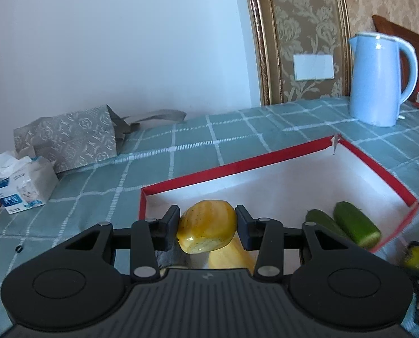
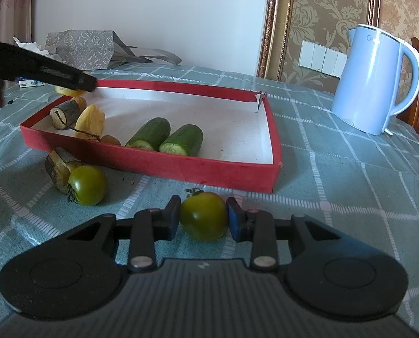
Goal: Organize fruits
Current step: 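Lower the yellow fruit into the tray and open the left gripper while the right holds the tomato, then withdraw the open left gripper from the red tray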
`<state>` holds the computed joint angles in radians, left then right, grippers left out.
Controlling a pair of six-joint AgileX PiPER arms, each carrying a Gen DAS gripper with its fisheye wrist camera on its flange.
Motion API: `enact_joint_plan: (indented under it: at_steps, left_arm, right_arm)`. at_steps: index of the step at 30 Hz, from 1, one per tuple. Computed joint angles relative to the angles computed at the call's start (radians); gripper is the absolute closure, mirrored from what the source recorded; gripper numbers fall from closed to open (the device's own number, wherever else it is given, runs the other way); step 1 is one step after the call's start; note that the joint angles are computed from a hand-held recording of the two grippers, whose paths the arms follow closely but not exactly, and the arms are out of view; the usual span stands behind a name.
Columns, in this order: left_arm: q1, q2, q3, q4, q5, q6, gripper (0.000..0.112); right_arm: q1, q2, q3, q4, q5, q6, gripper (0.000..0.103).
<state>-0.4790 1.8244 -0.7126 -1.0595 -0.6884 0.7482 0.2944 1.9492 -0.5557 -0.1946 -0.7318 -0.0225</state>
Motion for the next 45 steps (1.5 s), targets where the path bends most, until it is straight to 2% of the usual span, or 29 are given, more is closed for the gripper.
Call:
enact_joint_plan:
  at_steps: [8, 10, 11, 12, 16, 23, 26, 29, 32, 36, 37, 39, 42, 45]
  left_arm:
    - [0.046, 0.098, -0.123, -0.035, 0.065, 0.096, 0.069]
    - [0.041, 0.109, -0.13, -0.036, 0.041, 0.097, 0.054]
    - [0.036, 0.111, -0.126, -0.033, 0.02, 0.088, 0.041]
    - [0.027, 0.11, -0.113, -0.018, -0.011, 0.065, 0.036]
    - [-0.007, 0.092, -0.068, -0.02, -0.101, 0.031, 0.035]
    - [-0.054, -0.014, 0.185, 0.067, -0.199, -0.296, 0.033]
    - [-0.105, -0.013, 0.297, 0.053, -0.276, -0.428, 0.029]
    - [-0.128, -0.016, 0.368, 0.062, -0.3, -0.501, 0.029]
    - [-0.128, -0.014, 0.413, 0.09, -0.296, -0.571, 0.029]
    - [-0.076, -0.018, 0.431, 0.181, -0.235, -0.634, 0.029]
    - [-0.072, -0.015, 0.437, 0.2, -0.239, -0.654, 0.029]
    - [-0.076, -0.011, 0.444, 0.212, -0.248, -0.666, 0.029]
    - [-0.04, -0.017, 0.443, 0.291, -0.208, -0.689, 0.029]
    - [-0.043, -0.011, 0.444, 0.297, -0.211, -0.692, 0.029]
  right_arm:
    - [-0.001, 0.002, 0.0, -0.003, -0.001, 0.002, 0.07]
    - [-0.003, 0.003, 0.0, -0.006, -0.003, 0.005, 0.07]
    - [-0.003, 0.002, 0.0, -0.005, -0.002, 0.004, 0.07]
    - [-0.003, 0.002, 0.0, -0.005, -0.002, 0.004, 0.07]
    - [-0.002, 0.001, 0.0, -0.007, 0.0, 0.007, 0.07]
    - [-0.001, -0.001, 0.001, -0.004, 0.0, 0.002, 0.07]
    - [0.001, -0.001, 0.002, 0.002, 0.0, -0.004, 0.07]
    - [0.002, -0.003, 0.003, 0.007, 0.0, -0.009, 0.07]
    - [0.0, -0.002, 0.003, 0.0, 0.0, -0.002, 0.07]
    - [0.002, -0.002, 0.005, -0.001, -0.002, 0.002, 0.07]
    - [-0.001, -0.002, 0.004, -0.004, -0.002, 0.003, 0.07]
    - [-0.004, -0.001, 0.003, -0.01, -0.001, 0.011, 0.07]
    - [-0.015, 0.0, -0.002, -0.032, 0.002, 0.03, 0.071]
    - [-0.02, 0.0, -0.003, -0.042, 0.002, 0.04, 0.071]
